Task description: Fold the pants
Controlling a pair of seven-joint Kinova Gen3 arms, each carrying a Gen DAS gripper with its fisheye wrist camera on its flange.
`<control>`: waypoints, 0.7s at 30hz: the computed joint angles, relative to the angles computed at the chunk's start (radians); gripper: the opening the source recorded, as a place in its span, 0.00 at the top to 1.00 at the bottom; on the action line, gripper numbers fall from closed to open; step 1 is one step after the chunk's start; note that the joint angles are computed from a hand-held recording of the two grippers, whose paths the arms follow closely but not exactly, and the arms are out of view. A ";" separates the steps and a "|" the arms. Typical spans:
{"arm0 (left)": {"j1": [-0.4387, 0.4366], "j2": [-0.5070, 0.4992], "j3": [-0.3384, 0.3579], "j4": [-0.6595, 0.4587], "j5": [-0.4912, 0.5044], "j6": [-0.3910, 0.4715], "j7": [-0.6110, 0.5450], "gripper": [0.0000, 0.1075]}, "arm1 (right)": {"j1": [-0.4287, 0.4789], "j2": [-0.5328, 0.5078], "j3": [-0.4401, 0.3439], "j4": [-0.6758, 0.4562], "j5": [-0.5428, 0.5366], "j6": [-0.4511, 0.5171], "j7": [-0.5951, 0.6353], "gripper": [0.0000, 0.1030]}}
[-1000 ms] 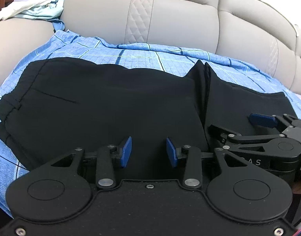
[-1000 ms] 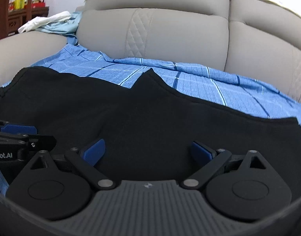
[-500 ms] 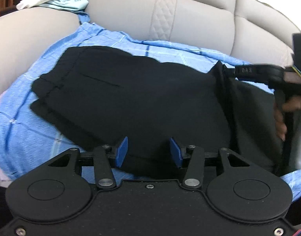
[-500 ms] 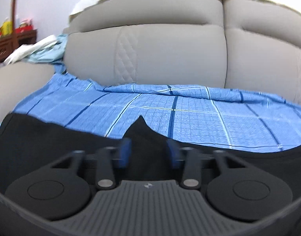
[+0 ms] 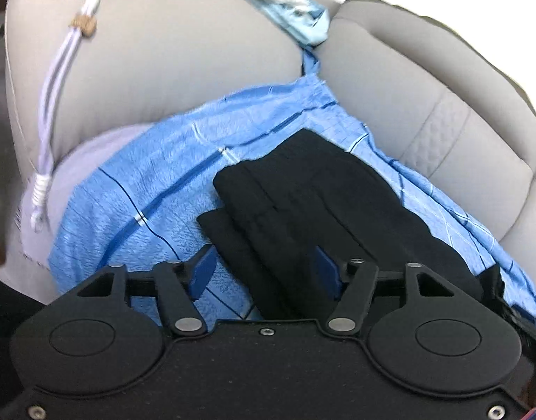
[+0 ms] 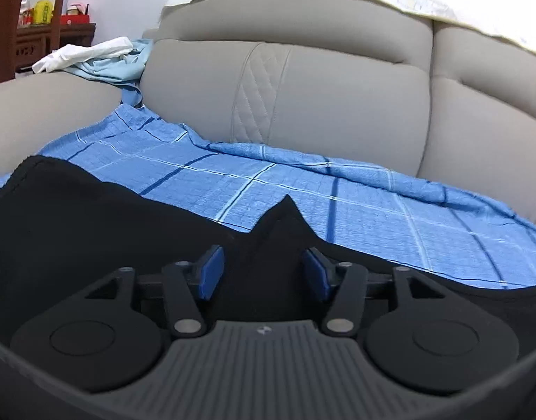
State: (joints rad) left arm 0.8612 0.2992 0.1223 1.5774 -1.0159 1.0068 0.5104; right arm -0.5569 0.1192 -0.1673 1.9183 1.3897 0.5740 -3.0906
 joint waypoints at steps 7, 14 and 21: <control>-0.048 0.017 0.042 0.047 -0.124 -0.037 0.176 0.28 | -0.052 -0.048 -0.055 0.092 0.063 0.180 -0.075 0.31; 0.047 0.067 -0.065 0.099 -0.300 -0.033 0.408 0.22 | -0.267 -0.116 0.114 0.173 0.023 0.285 -0.118 0.29; 0.029 0.091 -0.027 0.036 -0.241 0.036 0.295 0.34 | -0.499 -0.305 0.438 0.265 0.061 0.049 -0.291 0.14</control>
